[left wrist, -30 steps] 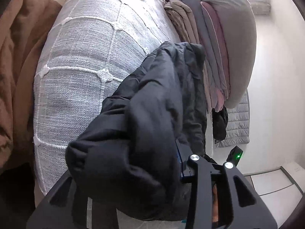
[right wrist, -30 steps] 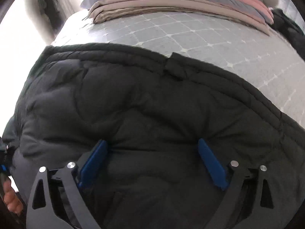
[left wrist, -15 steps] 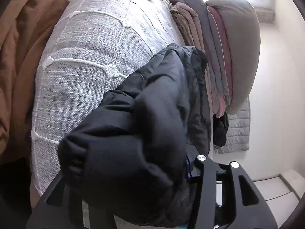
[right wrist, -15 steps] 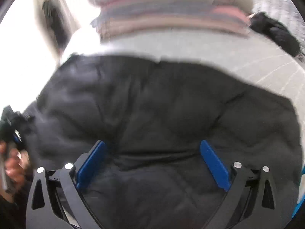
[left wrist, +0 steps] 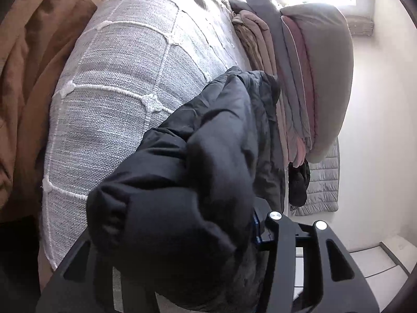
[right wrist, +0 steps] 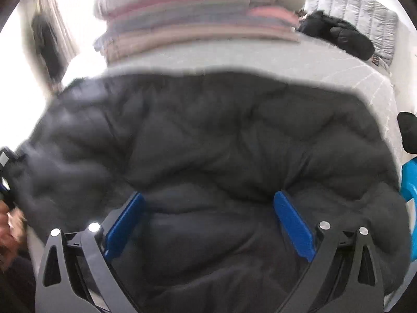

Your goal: Fold large clothes

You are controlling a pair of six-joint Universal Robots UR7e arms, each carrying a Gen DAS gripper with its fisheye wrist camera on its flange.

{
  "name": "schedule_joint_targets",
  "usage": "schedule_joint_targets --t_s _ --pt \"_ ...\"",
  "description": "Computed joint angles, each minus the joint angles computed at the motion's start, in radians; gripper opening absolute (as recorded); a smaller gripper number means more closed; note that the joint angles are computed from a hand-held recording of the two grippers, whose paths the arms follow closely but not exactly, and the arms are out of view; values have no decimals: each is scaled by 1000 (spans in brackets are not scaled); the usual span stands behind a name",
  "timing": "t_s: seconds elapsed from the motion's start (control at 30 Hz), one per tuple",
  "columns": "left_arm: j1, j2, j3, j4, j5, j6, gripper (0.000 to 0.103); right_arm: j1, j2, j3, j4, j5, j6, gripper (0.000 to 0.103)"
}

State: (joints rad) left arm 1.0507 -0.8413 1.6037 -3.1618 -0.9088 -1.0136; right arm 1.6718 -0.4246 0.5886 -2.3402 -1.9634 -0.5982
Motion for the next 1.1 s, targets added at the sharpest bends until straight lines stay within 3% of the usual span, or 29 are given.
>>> schedule_joint_targets --t_s 0.1,0.2,0.27,0.33,0.4,0.43,0.5,0.53,0.6,0.67,0.7,0.77,0.83,0.93,1.0,1.1 --pt "-5 1 2 -3 11 -1 44 5 -31 58 -67 13 21 96" --pt "-16 8 -1 -25 28 22 40 -1 37 -16 19 -91 -7 96" --pt "-26 11 -5 -28 48 40 36 -3 11 18 -5 -53 30 96" --pt "-35 13 -8 -37 63 56 34 -2 -25 62 -66 10 14 96" --pt "-45 17 -19 -30 86 76 32 2 -8 44 -46 -35 5 96" --pt "-52 21 -29 -34 93 97 31 0 32 -1 3 -93 -5 96" --pt "-70 31 -58 -29 113 153 31 3 45 -8 -4 -122 -43 97" --pt "-81 36 -75 -21 128 182 31 5 37 -1 -1 -110 -11 97" --pt "-97 47 -106 -1 148 228 31 -2 -17 68 -47 0 20 97" --pt "-107 51 -123 22 162 250 31 5 -50 124 -142 55 -22 96" --pt "-113 56 -137 39 172 258 31 9 -41 114 -135 55 -21 97" --pt "-120 62 -157 59 183 260 31 13 37 2 -14 -37 -30 97" --pt "-136 82 -202 84 192 293 30 15 87 -50 24 -107 -64 98" --pt "-171 146 -318 128 226 412 30 21 88 -54 33 -120 -47 97" --pt "-197 209 -436 176 230 510 30 -2 74 -90 124 -7 4 97" --pt "-234 320 -625 262 224 649 30 -60 69 -246 390 307 232 97"
